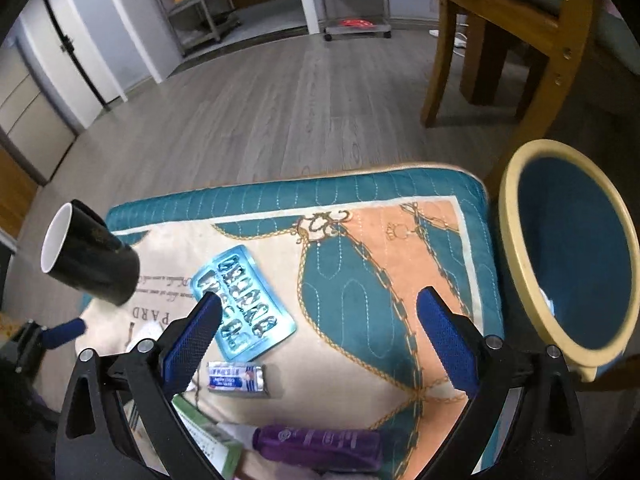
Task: Collect trash
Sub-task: 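Grasp the white tissue with the left tool while the right tool grasps the blue blister pack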
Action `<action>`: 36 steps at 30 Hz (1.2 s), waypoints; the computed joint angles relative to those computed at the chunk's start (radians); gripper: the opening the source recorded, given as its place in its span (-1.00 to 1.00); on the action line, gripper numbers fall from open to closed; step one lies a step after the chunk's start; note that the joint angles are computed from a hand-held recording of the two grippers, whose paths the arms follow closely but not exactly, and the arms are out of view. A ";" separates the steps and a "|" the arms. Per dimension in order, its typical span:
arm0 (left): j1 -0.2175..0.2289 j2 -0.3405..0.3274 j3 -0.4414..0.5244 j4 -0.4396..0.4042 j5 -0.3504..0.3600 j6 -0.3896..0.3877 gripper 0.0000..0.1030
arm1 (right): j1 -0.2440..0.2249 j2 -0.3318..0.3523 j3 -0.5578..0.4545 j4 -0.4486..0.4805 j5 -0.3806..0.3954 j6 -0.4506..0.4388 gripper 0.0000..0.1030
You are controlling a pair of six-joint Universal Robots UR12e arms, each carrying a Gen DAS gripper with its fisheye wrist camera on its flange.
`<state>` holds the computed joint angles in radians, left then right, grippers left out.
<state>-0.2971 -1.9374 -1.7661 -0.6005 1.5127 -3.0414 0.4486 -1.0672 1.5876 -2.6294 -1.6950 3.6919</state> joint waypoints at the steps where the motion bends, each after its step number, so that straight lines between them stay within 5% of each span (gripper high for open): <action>1: 0.000 -0.008 0.007 -0.018 0.007 -0.005 0.74 | -0.002 0.001 0.000 -0.001 0.007 -0.005 0.88; 7: 0.005 -0.046 0.041 -0.111 0.029 -0.017 0.21 | -0.004 0.012 -0.011 0.011 0.012 -0.081 0.88; 8: 0.004 -0.050 0.044 -0.122 0.033 -0.011 -0.03 | -0.003 0.015 -0.015 0.014 0.014 -0.100 0.88; 9: 0.004 -0.052 0.047 -0.130 0.030 -0.005 -0.47 | -0.002 0.018 -0.017 0.016 0.017 -0.115 0.88; 11: 0.004 -0.048 0.052 -0.138 0.015 0.013 -0.80 | -0.001 0.025 -0.025 0.031 0.033 -0.145 0.88; 15: 0.002 -0.011 0.037 -0.021 -0.006 0.050 -0.80 | 0.000 0.032 -0.030 0.047 0.067 -0.204 0.88; 22: 0.027 0.028 0.029 0.079 -0.048 -0.017 -0.80 | 0.015 0.058 -0.057 0.038 0.095 -0.291 0.88; 36: 0.028 0.011 0.052 0.047 -0.049 -0.014 -0.81 | 0.048 0.123 -0.152 0.170 0.031 -0.364 0.82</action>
